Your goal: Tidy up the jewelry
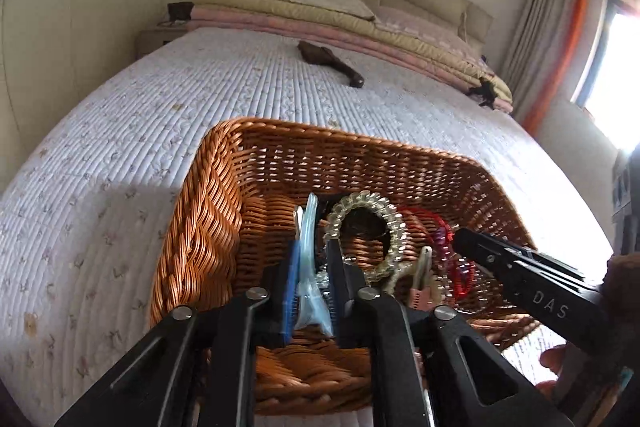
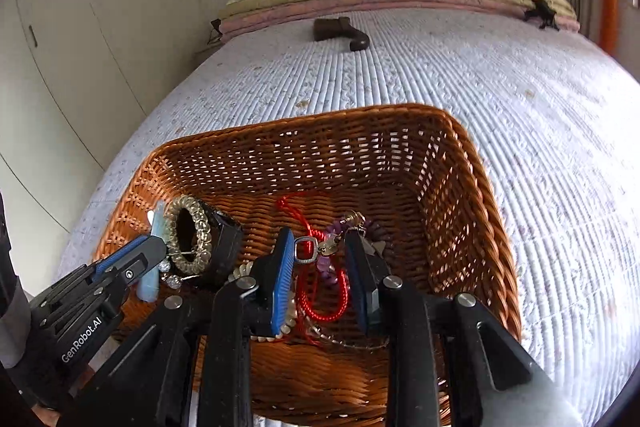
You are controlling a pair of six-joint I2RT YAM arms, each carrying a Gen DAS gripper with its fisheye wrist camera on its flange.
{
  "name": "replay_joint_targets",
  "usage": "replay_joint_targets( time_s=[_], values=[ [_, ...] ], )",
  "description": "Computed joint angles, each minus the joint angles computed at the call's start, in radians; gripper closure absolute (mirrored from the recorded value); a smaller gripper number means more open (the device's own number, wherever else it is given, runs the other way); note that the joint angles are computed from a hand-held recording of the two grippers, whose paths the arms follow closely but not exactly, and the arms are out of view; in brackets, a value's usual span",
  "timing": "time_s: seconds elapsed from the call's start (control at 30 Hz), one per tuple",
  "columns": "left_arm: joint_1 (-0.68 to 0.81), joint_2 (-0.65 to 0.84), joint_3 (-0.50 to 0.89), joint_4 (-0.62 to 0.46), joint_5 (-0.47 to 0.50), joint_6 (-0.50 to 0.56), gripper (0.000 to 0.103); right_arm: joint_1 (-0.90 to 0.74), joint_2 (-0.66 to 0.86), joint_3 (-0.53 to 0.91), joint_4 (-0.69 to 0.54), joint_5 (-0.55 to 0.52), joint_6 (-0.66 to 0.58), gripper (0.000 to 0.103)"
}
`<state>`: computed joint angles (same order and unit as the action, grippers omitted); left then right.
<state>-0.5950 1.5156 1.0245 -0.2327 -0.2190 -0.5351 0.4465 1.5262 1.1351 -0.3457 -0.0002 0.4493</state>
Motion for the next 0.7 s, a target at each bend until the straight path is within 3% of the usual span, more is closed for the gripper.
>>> replay_joint_targets(
  time_s=[0.03, 0.1, 0.27, 0.4, 0.5, 0.57, 0.7],
  values=[
    [0.002, -0.015, -0.013, 0.018, 0.007, 0.004, 0.066, 0.004, -0.01, -0.004, 0.001, 0.016, -0.002, 0.074],
    [-0.006, -0.046, -0.034, 0.039, -0.014, 0.01, 0.059, 0.003, -0.031, -0.015, 0.002, 0.022, -0.008, 0.066],
    [-0.015, -0.142, -0.085, 0.046, -0.008, 0.009, 0.059, 0.024, -0.132, -0.068, -0.004, 0.087, 0.003, 0.063],
    [-0.079, -0.251, -0.115, -0.007, -0.086, -0.001, 0.059, 0.111, -0.284, -0.152, -0.038, 0.213, 0.012, 0.063],
    [-0.213, -0.376, -0.149, -0.089, -0.227, -0.02, 0.059, 0.247, -0.439, -0.238, -0.087, 0.365, 0.047, 0.063],
    [-0.333, -0.443, -0.16, -0.162, -0.355, -0.071, 0.058, 0.386, -0.542, -0.288, -0.157, 0.522, 0.114, 0.062],
    [-0.616, -0.513, -0.168, -0.361, -0.621, -0.261, 0.053, 0.759, -0.631, -0.319, -0.398, 0.913, 0.4, 0.062]
  ],
)
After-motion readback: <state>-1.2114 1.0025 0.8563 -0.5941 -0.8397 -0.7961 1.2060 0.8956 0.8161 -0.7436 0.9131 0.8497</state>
